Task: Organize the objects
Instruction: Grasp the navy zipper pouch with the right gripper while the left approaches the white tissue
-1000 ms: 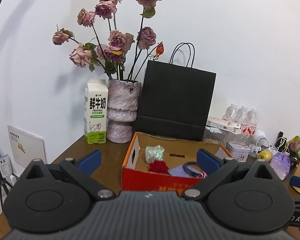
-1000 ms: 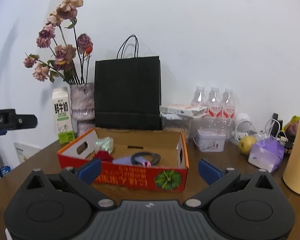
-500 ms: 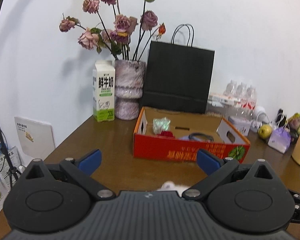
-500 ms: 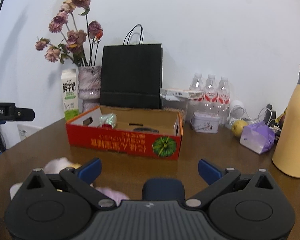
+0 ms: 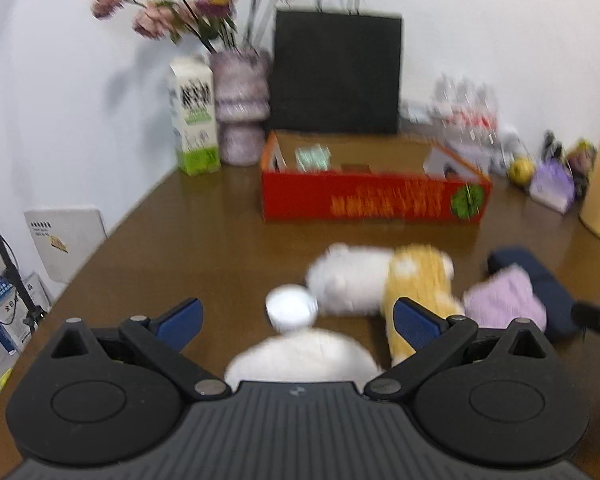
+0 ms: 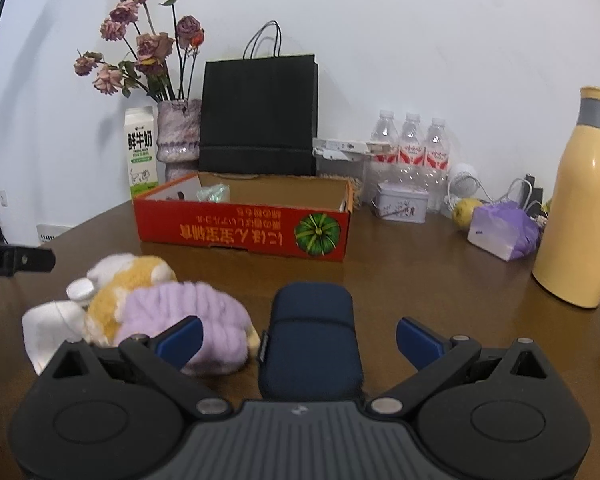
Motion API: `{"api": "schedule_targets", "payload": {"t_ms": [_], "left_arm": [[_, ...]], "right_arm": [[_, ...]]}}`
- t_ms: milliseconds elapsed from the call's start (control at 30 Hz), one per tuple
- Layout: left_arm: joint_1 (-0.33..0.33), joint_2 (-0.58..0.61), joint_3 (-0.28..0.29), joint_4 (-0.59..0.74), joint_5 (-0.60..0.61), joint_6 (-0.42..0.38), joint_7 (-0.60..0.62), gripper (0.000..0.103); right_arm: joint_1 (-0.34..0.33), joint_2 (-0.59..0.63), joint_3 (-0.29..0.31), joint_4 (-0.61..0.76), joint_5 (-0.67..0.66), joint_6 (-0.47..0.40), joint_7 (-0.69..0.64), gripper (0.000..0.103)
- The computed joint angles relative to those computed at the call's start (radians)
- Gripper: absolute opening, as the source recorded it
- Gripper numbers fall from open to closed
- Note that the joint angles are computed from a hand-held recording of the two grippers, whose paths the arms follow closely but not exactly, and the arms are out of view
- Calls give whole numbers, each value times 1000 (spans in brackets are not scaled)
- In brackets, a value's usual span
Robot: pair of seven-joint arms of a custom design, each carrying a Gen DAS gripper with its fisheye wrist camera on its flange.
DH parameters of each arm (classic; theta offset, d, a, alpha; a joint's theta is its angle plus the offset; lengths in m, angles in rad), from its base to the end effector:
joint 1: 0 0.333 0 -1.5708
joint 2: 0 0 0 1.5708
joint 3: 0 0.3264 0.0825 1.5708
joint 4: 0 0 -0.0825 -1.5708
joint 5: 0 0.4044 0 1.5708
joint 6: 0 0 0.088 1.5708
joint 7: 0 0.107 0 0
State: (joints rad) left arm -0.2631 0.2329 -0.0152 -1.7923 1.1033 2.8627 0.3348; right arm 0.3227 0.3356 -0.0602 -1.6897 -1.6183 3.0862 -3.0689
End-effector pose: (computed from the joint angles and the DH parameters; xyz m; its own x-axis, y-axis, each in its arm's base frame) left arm 0.6408 -0.2334 0.4949 0.0106 -0.9999 -0.0067 -0.5343 0.0000 -0.8453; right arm 0.6374 0.2609 0.4568 0.2036 -0.9788 0.0213 -0.4214 -0.1072 -0.9005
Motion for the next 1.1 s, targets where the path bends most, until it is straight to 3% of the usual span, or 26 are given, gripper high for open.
{"api": "schedule_targets", "payload": {"t_ms": [100,233,400,500,633,767,867,1000,1033,1067,1100], "left_arm": [[12,4,-23,-17,-96,-15,104,103],[-3,19,-14,-12,-149,-33,121,103],[-29,49,3,23,-192,-96,92,103],[-43,54,17,31,-184,-114,48,103],[-45,46,26,27,-147,-123,-19,103],[-36,40,19,26,-131,-138,-49,103],[-27,36,12,22,-129,-136,-58,103],[-21,39,6,28,-128,-138,-53,103],[-20,43,4,34,-130,-139,-48,103],[-20,50,2,42,-137,-142,-39,103],[-20,56,0,50,-147,-147,-27,103]], "right_arm": [[-2,-8,-3,-28,36,-7,-31,103],[-5,-14,-8,-55,98,-12,-90,103],[-16,4,0,-66,312,-13,-330,103],[-53,30,45,-48,491,-30,-545,103],[-128,92,148,27,735,-75,-818,103],[-163,195,219,169,914,-149,-1000,103],[-153,275,232,279,1002,-216,-1082,101],[-171,308,255,294,1117,-202,-1148,94],[-163,302,244,284,1124,-191,-1157,89],[-163,294,242,264,1133,-162,-1172,74],[-151,285,224,250,1136,-142,-1173,69]]}}
